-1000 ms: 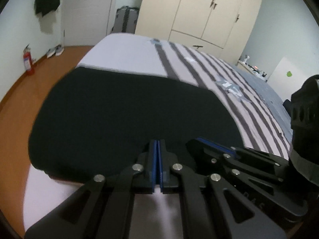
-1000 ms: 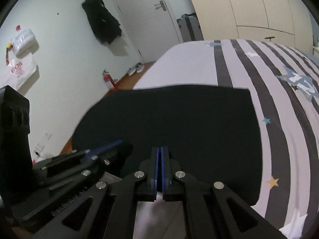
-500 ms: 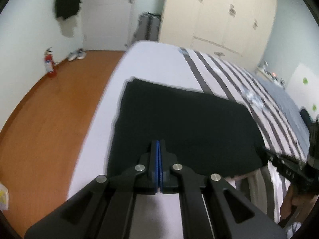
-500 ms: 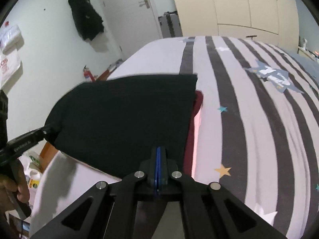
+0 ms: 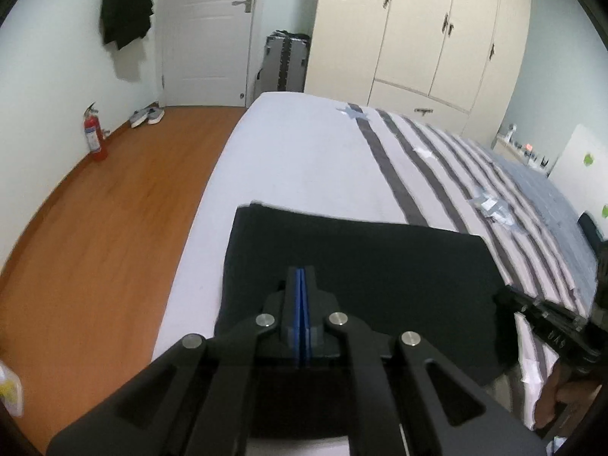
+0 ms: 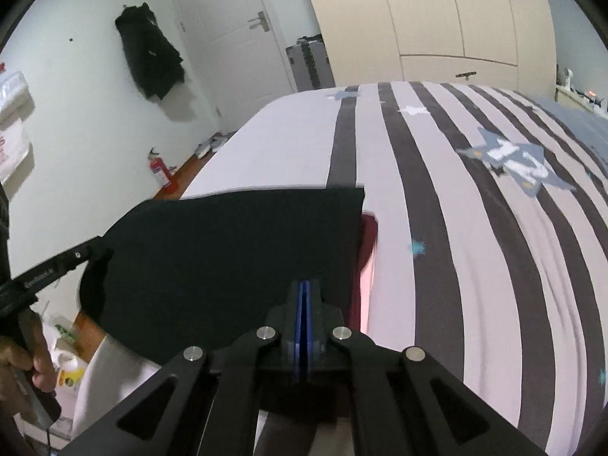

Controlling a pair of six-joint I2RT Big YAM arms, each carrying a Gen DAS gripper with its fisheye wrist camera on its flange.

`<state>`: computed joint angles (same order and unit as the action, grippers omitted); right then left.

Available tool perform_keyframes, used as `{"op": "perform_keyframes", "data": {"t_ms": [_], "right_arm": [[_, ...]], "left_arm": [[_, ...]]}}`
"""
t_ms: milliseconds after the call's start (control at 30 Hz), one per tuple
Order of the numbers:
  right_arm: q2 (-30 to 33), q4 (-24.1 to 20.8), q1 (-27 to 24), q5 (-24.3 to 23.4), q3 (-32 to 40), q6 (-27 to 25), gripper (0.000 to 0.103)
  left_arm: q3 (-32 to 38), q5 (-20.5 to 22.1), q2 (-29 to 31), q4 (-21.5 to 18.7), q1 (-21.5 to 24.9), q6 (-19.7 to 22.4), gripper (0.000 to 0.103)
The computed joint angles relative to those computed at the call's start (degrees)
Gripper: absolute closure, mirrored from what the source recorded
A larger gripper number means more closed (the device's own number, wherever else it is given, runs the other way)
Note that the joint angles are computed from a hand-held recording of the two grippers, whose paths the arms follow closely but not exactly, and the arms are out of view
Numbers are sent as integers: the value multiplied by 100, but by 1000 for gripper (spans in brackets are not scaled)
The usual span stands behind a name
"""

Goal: Fold clothes
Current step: 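Lower the black shirt onto the maroon stack and press it flat with both grippers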

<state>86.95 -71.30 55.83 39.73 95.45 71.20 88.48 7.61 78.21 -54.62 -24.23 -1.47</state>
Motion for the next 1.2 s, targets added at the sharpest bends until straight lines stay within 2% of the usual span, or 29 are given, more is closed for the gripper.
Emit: {"op": "perform_keyframes", "data": {"t_ms": [100,233,333,400,467,500,567,633,700,833,967,1033,1200], "right_arm": [[-12,10,-215,-103,-65,80,102],[-95,-96,-263,-303,-419,326,101],[-237,-70,-286,-486,-703,518,99],[-273,-314,-241,-169,-594,656,99],[-409,-169,-286,80,-547,654,99],[-401,-103,-319,151,-465,538,99],[-316,139,-469,139,-282,-19,99],[-189,311,-613,-11,-124,-450,99],[-1,290,-766,-274,42,-683,99],[254,182,-949,-667,141,-859,99],[286,178,-971,-765,147,-970,99],[261,203,-1012,-835,114,-1015,100],[124,-60,-1044,-739,177,-849,100]], "left_arm": [[-58,-90,141,89,38,97,101],[-454,163,-4,347,223,-72,101],[-396,114,22,264,202,-106,101],[-150,83,94,116,177,-159,101],[59,62,204,130,158,-119,101],[202,51,333,59,157,-102,101],[482,29,588,-90,159,-56,101],[702,-33,831,-241,165,39,101],[813,-18,984,-354,204,34,101],[906,140,1172,-486,326,-151,101],[774,-16,1122,-409,267,122,101],[806,37,1113,-430,277,44,101],[747,-63,790,-332,265,18,101]]}}
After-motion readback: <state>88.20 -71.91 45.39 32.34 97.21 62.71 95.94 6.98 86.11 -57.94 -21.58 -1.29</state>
